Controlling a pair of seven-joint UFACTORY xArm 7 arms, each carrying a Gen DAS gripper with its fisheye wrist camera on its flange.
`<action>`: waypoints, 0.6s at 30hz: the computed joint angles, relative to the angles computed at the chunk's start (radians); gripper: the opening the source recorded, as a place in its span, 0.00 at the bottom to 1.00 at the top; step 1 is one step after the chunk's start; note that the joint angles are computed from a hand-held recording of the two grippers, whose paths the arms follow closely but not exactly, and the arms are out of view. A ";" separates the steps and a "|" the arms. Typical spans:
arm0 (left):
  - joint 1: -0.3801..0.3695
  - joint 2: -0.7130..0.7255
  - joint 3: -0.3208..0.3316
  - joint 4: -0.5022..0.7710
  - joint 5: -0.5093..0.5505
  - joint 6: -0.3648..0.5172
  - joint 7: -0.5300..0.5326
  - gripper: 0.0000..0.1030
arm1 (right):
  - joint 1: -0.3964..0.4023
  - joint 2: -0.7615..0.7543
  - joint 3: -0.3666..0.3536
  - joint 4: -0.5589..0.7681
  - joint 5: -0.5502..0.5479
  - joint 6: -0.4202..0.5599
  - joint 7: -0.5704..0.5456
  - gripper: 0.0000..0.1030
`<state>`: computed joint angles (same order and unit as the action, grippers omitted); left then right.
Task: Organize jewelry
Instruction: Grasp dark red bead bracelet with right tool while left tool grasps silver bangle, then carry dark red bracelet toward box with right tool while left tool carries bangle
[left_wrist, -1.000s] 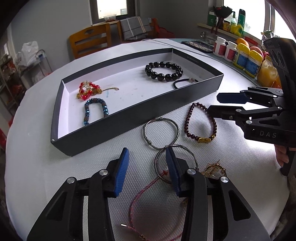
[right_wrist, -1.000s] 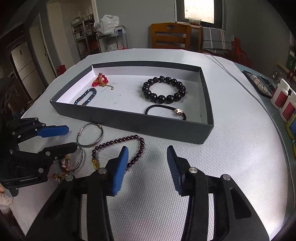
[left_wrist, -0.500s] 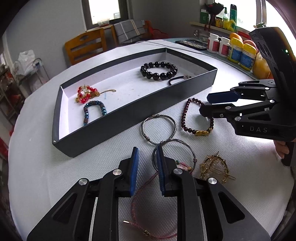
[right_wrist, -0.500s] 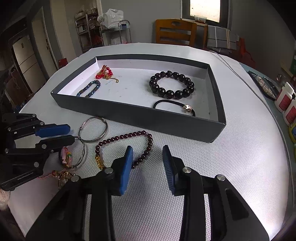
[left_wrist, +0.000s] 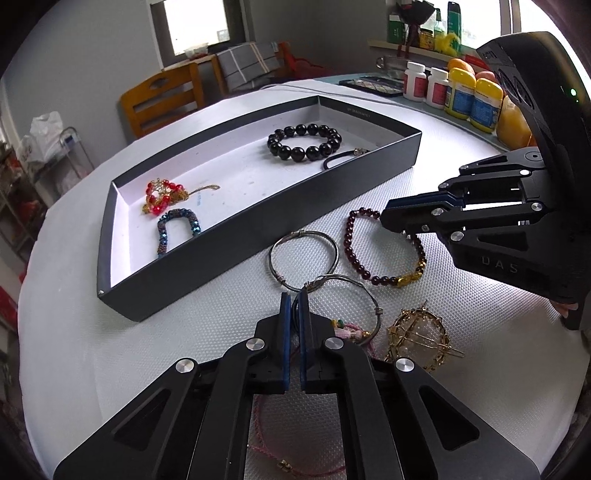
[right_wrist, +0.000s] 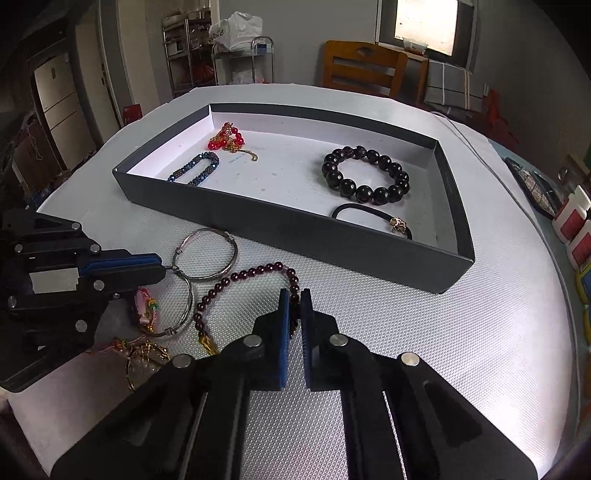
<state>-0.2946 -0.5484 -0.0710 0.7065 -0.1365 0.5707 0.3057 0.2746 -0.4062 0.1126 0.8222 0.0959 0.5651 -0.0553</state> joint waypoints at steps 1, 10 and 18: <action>-0.002 -0.001 0.004 -0.001 -0.005 -0.001 0.001 0.03 | 0.008 0.000 -0.011 -0.001 0.018 -0.001 -0.009 0.05; -0.023 -0.033 0.032 -0.010 -0.050 -0.021 0.028 0.03 | 0.017 -0.052 -0.012 -0.037 0.026 -0.073 -0.030 0.05; -0.037 -0.068 0.061 0.003 -0.106 -0.040 0.043 0.03 | 0.036 -0.087 -0.038 -0.044 0.064 -0.128 -0.054 0.05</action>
<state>-0.3315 -0.6163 -0.0101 0.7098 -0.2423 0.5302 0.3490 0.3102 -0.4931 0.0749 0.7785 0.1600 0.4376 -0.1089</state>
